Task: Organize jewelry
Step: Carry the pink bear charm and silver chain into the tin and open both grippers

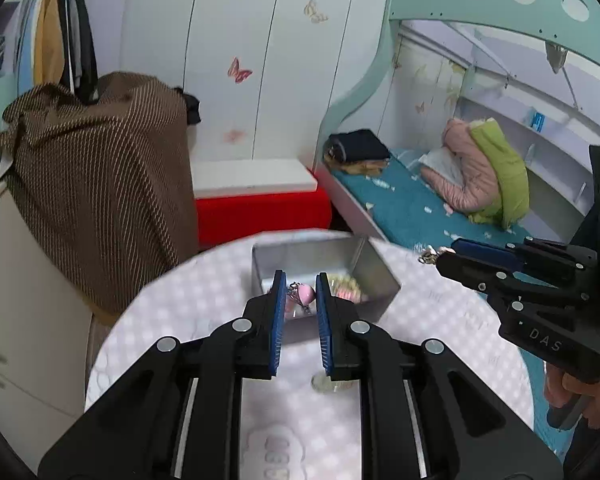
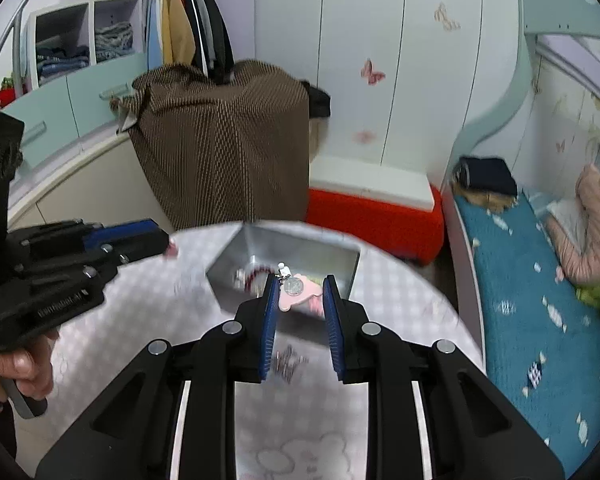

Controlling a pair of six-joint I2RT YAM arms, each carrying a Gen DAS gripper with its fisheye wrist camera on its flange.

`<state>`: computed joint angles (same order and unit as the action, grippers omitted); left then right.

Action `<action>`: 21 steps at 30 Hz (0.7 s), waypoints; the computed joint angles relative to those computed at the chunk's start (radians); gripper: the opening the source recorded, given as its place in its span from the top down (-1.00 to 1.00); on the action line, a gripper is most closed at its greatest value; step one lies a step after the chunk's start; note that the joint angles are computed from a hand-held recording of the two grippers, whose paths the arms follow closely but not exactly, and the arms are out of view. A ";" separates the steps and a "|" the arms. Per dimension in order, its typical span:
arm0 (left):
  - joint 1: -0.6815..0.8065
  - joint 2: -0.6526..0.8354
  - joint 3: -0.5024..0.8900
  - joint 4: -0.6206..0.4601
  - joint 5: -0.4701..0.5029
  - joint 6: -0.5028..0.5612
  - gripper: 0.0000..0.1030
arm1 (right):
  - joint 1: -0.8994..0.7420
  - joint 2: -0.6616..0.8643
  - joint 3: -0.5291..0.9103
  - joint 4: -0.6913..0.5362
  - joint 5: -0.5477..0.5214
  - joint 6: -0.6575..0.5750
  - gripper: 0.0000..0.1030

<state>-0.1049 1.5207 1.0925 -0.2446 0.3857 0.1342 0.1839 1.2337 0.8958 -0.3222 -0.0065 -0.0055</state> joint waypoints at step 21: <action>-0.101 0.319 0.394 -0.081 -0.089 -0.074 0.70 | -0.076 0.324 0.273 -0.010 -0.089 0.002 0.60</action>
